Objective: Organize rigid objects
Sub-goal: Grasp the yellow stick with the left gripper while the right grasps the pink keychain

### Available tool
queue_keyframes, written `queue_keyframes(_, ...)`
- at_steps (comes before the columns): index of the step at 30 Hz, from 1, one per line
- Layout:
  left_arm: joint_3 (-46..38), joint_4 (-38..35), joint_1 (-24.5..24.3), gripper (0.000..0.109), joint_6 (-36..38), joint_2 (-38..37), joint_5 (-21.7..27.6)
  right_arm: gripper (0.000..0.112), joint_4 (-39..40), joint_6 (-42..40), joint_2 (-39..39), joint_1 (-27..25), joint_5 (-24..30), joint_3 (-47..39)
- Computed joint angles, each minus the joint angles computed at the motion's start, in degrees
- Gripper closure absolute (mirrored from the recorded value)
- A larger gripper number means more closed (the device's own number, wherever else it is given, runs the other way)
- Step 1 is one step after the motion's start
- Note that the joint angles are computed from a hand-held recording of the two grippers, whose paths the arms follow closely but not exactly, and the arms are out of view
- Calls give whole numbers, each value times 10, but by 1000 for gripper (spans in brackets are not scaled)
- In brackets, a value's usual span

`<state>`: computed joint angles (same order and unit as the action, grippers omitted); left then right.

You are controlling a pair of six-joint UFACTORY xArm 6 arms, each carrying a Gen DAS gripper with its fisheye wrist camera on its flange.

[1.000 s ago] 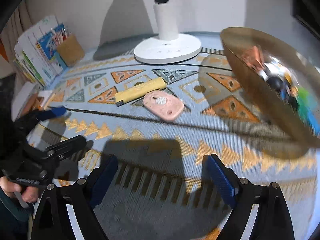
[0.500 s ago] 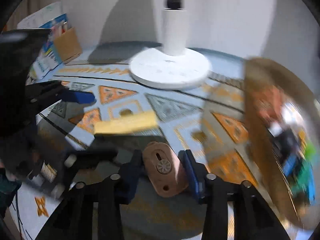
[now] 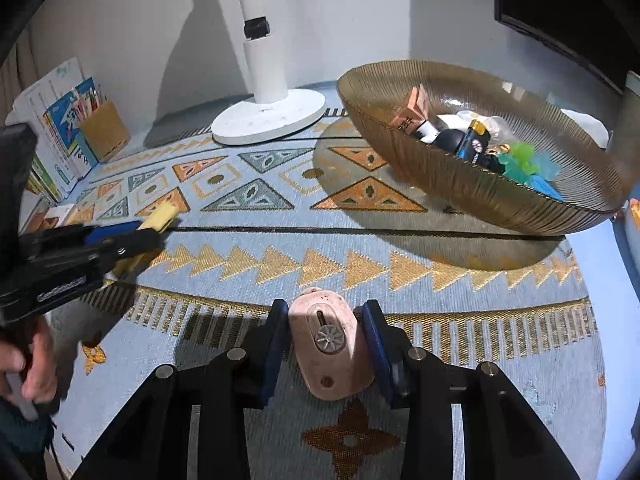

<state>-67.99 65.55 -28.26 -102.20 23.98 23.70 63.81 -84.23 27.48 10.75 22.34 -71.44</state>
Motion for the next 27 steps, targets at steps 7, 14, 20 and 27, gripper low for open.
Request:
queue_keyframes(7,9,63,-7,88,-48,-12,21,75,19,-31,-1,10,-26,9)
queue_keyframes(14,-9,44,-9,88,-18,9,25,75,17,-38,-4,6,-10,8)
queue_keyframes(20,-7,56,-11,88,-24,6,23,76,-14,4,-12,-19,69,3)
queue_keyframes(27,-7,73,-15,88,-43,4,31,76,7,44,-15,-81,212,-14)
